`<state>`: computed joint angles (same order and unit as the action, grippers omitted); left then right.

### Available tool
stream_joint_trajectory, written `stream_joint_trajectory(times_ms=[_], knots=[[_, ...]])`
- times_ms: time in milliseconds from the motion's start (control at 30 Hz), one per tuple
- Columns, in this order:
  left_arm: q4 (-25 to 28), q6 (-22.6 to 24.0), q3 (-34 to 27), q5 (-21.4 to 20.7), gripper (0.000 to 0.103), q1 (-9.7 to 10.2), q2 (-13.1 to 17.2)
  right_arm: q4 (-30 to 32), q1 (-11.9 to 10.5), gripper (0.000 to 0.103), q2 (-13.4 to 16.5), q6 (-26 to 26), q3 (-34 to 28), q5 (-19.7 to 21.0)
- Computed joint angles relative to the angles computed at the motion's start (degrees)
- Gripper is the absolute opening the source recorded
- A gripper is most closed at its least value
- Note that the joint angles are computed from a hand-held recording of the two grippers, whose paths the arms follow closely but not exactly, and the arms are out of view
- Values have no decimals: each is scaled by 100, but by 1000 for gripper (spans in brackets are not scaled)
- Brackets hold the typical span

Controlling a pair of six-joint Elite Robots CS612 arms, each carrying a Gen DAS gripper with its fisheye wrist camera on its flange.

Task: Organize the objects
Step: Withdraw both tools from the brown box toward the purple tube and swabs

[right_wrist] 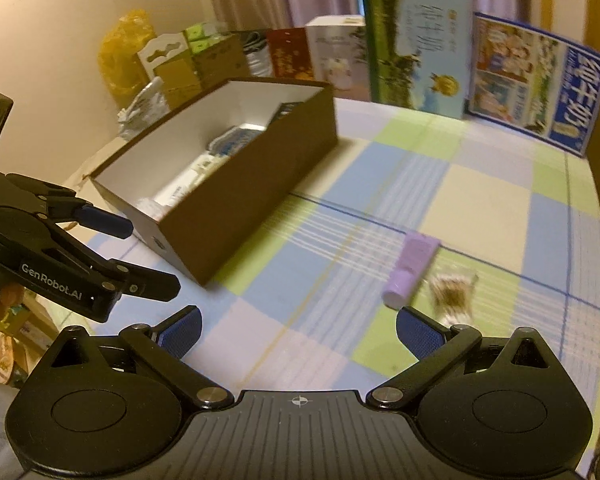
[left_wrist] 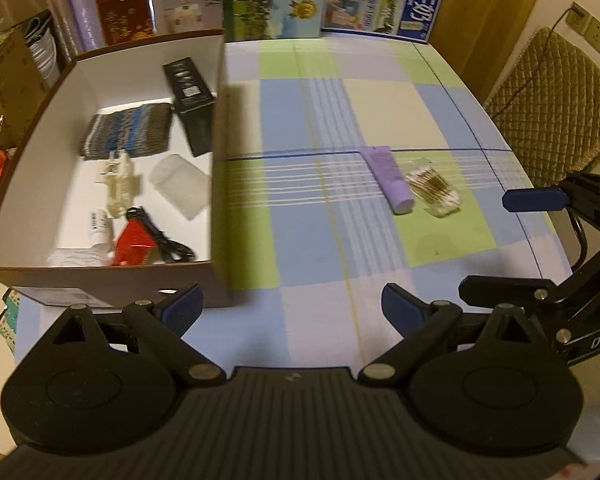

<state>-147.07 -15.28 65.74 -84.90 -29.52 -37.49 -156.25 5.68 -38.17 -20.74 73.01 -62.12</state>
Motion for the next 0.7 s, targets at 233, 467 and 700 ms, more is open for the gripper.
stream_joint_trajectory(times_ms=[233, 467, 700], knots=[[130, 42, -245, -76, 94, -92, 151, -33, -120, 101, -40, 187, 111, -102], [249, 105, -567, -146, 94, -174, 353, -62, -201, 101, -37, 367, 136, -227], [414, 130, -883, -141, 93, -235, 560, -92, -253, 101, 59, 665, 47, -471]])
